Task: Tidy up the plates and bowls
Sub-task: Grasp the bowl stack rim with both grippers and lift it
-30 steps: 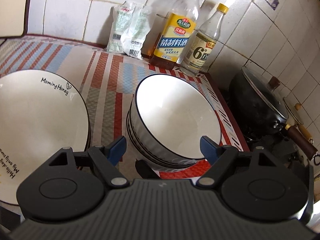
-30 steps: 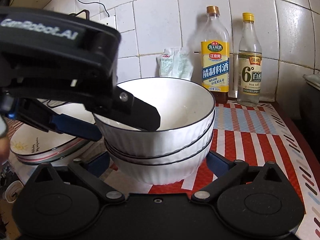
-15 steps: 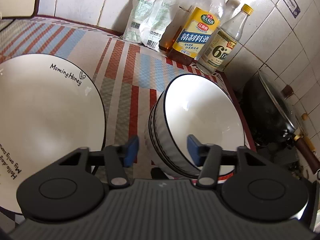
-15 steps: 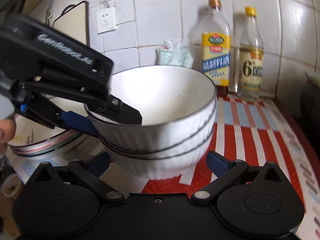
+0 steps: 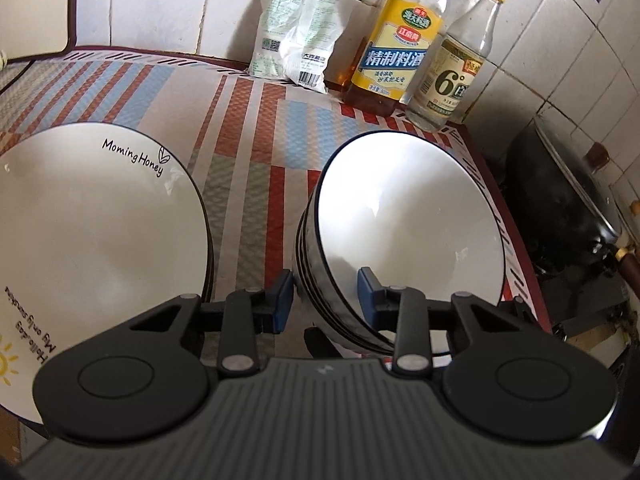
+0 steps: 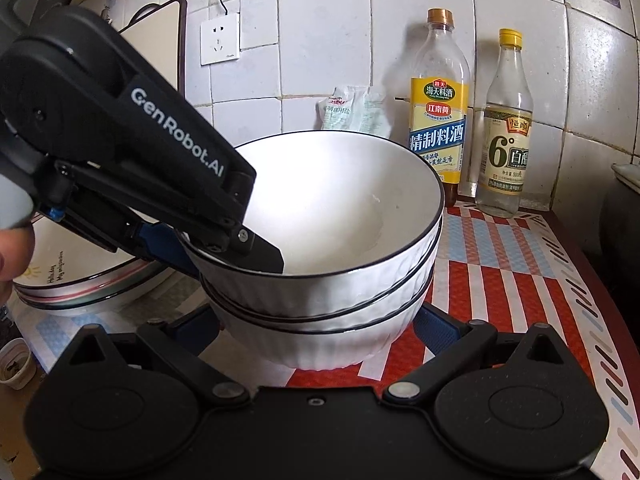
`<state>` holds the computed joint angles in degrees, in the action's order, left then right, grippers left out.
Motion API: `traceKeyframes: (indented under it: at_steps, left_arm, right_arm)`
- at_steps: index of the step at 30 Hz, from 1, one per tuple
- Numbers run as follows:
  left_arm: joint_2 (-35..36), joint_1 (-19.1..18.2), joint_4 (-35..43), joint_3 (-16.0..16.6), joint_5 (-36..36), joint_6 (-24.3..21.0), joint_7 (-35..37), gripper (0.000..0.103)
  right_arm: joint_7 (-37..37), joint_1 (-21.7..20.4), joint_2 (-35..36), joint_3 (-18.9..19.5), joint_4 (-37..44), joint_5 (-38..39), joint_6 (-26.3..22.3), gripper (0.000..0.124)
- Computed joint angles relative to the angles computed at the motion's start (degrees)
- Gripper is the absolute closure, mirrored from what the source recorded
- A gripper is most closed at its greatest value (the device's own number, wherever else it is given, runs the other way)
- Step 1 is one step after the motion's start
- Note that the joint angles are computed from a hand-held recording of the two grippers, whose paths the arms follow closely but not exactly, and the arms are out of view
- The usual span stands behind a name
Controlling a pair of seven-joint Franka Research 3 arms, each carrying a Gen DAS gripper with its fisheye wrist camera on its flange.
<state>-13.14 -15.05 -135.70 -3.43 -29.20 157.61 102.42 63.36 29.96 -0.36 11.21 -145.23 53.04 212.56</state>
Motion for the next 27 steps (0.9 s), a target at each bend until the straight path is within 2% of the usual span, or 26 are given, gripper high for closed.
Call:
traceKeyframes:
  at_steps: [5,8,9,12,13,20,24,27]
  left_arm:
    - [0.3,0.2,0.6,-0.1,0.3,-0.6,-0.5,0.070]
    - [0.4,0.3,0.7,0.0,-0.2,-0.8,-0.1,0.070]
    - [0.4,0.2,0.6,0.1,-0.7,-0.6,0.2,0.070]
    - [0.4,0.1,0.4,0.3,-1.5,-0.5,1.3,0.070]
    - [0.4,0.1,0.4,0.3,-1.7,-0.5,1.7,0.070]
    - [-0.3,-0.1,-0.8,-0.3,0.2,1.4,2.5,0.070]
    - [-0.8,-0.7,-0.5,0.5,0.6,-0.1,5.1,0.071]
    - [-1.1,-0.2,-0.5,0.3,1.6,-0.9,4.4,0.071]
  right_arm:
    - [-0.3,-0.3,0.1,-0.3,0.1,-0.8,-0.5,0.021]
    - [6.3,-1.2,-0.7,-1.1,-1.7,-6.8,-1.6,0.021]
    - [6.4,-1.3,-0.6,-1.0,-1.5,-6.2,-1.7,0.021]
    - [-1.5,-0.3,1.0,0.2,1.8,2.4,-1.4,0.021]
    - [-1.9,-0.2,1.3,0.1,2.3,3.1,-1.6,0.021]
    - [-0.3,-0.2,0.2,-0.4,1.8,2.4,-3.4,0.021]
    - [-1.1,-0.2,-0.1,-0.2,2.0,3.9,-3.8,0.021]
    - [-3.4,-0.1,-0.4,0.0,2.7,6.3,-4.9,0.021]
